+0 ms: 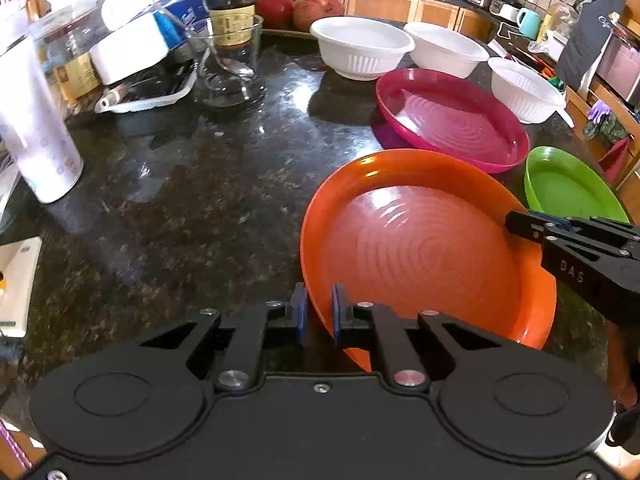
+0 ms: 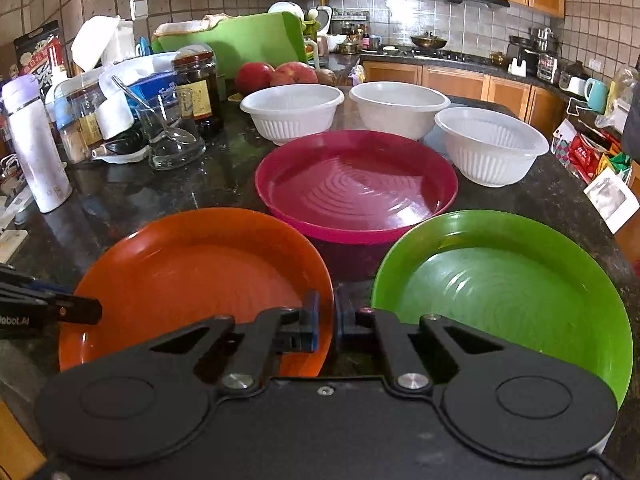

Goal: Organize plates and bowls
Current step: 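Lift the orange plate with the left gripper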

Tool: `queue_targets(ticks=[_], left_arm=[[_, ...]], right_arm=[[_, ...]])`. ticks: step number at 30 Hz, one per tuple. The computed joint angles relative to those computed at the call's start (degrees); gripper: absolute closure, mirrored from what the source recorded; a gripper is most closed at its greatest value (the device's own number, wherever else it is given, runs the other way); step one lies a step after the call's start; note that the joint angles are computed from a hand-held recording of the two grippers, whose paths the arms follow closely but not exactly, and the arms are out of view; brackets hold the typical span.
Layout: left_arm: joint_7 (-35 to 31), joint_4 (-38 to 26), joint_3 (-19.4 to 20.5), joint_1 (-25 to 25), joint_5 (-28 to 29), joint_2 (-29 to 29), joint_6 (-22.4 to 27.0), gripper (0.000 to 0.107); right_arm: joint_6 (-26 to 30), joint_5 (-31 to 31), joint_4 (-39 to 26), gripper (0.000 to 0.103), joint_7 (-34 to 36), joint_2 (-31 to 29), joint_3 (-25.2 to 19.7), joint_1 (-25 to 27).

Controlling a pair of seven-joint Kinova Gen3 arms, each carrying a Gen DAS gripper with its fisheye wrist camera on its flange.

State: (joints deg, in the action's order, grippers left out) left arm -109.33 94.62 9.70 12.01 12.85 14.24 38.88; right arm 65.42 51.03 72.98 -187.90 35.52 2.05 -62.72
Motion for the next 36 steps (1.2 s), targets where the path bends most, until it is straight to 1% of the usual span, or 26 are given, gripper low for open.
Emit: queue_targets(ticks=[4, 5, 6, 8, 9, 10, 12, 14, 17, 20, 23, 26, 27, 28, 31, 33, 36], left_arm=[[-0.8, 1.4, -0.4, -1.0, 0.4, -1.4, -1.2, 0.092], [-1.2, 1.7, -0.7, -1.2, 0.8, -1.7, -1.6, 0.092], [-2.4, 2.0, -0.2, -2.4, 1.8, -1.9, -1.7, 0.092], [-5.2, 2.1, 0.1, -4.1, 4.3, -2.3, -1.2, 0.092], [-6.1, 2.4, 0.0, -4.5, 4.9, -2.6, -1.5, 0.092], [-6.6, 2.8, -0.2, -4.6, 4.9, -2.9, -2.2, 0.091], [-6.5, 3.4, -0.8, -4.2, 4.0, -3.4, -3.4, 0.091], [-6.6, 3.3, -1.0, -4.4, 3.9, -3.2, -3.5, 0.091], [-9.9, 2.2, -0.3, -6.2, 6.5, -2.3, -1.6, 0.091], [-10.7, 1.9, -0.4, -6.2, 7.2, -1.8, -1.0, 0.090], [-10.8, 2.9, -0.5, -5.8, 7.0, -2.2, -2.7, 0.090], [-10.4, 3.2, -0.6, -5.7, 7.3, -2.5, -3.2, 0.090], [-10.2, 3.0, -0.6, -5.9, 7.7, -2.5, -2.7, 0.086], [-9.9, 2.8, -0.7, -6.1, 8.1, -2.6, -2.3, 0.081], [-10.0, 3.0, -0.7, -6.8, 9.9, -3.3, -1.5, 0.081], [-9.6, 3.5, -0.8, -6.3, 9.5, -3.7, -2.1, 0.080], [-7.3, 3.8, -1.1, -4.5, 7.2, -3.6, -2.8, 0.066]], right_arm=[[0.7, 0.8, -2.9, 0.094, 1.5, 1.2, 0.3, -0.9], [-0.5, 1.4, -2.8, 0.095, 1.3, 1.1, 0.3, -1.0], [-2.3, 1.2, -2.9, 0.095, 1.7, 1.0, 0.7, -1.0], [-4.1, 1.9, -4.4, 0.095, 2.4, 1.5, -0.6, 0.0], [-3.6, 1.7, -6.1, 0.095, 3.7, 2.4, -0.1, -0.3], [-2.1, 1.5, -8.2, 0.095, 4.3, 3.7, 1.4, -1.4], [1.8, 1.0, -12.2, 0.094, 5.3, 5.9, 2.9, -2.4], [4.2, -1.0, -14.2, 0.093, 6.9, 6.6, 3.1, -2.0], [7.3, -3.4, -15.1, 0.092, 6.6, 7.0, 3.8, -1.9], [8.1, -4.1, -13.4, 0.089, 4.2, 6.3, 4.1, -2.2], [7.6, -3.9, -11.7, 0.089, 3.3, 5.5, 3.7, -2.1], [6.5, -3.4, -10.2, 0.089, 2.6, 4.8, 3.1, -2.1], [5.9, -3.2, -9.4, 0.089, 2.1, 4.5, 3.0, -2.1], [5.1, -2.8, -8.5, 0.089, 1.4, 4.1, 2.9, -2.2], [3.4, -1.8, -6.6, 0.089, 0.7, 3.3, 2.4, -2.1], [2.4, -1.4, -5.7, 0.089, 0.6, 2.9, 2.1, -1.8], [1.0, -1.1, -4.1, 0.089, 0.1, 2.2, 1.7, -1.3]])
